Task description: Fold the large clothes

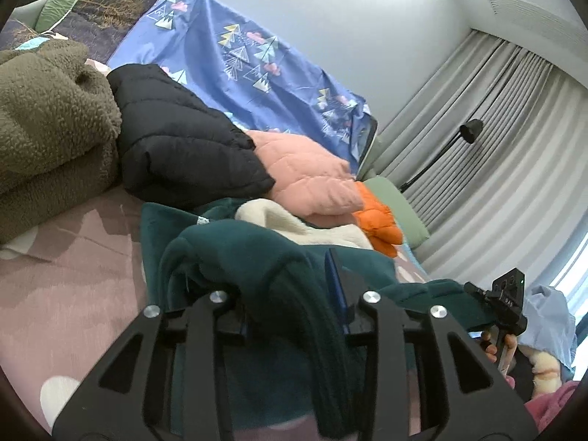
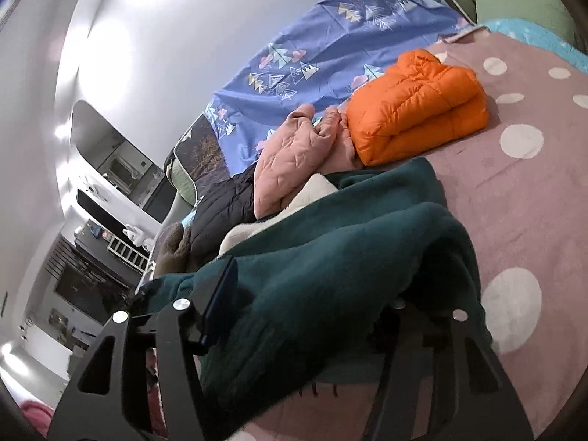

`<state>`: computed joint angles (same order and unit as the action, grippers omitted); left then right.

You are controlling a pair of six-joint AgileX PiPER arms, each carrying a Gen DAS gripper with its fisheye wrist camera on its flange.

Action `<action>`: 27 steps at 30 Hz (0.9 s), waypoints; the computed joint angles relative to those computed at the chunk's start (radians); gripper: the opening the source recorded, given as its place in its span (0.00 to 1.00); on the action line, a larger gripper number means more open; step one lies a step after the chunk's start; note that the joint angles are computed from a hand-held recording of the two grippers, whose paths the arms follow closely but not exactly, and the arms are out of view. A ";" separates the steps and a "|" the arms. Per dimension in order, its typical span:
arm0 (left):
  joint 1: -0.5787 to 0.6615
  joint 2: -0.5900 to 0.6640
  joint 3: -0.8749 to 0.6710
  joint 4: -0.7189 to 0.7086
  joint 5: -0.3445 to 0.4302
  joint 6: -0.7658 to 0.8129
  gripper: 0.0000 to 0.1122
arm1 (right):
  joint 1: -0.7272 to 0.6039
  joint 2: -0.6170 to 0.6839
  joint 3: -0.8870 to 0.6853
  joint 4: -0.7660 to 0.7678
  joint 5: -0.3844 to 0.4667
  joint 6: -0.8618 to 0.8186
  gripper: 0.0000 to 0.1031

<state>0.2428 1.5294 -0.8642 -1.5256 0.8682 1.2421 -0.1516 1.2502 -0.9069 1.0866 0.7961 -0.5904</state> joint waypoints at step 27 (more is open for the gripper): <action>-0.012 0.312 -0.313 0.118 0.066 -0.325 0.29 | -0.097 0.484 -0.269 0.301 0.161 0.114 0.68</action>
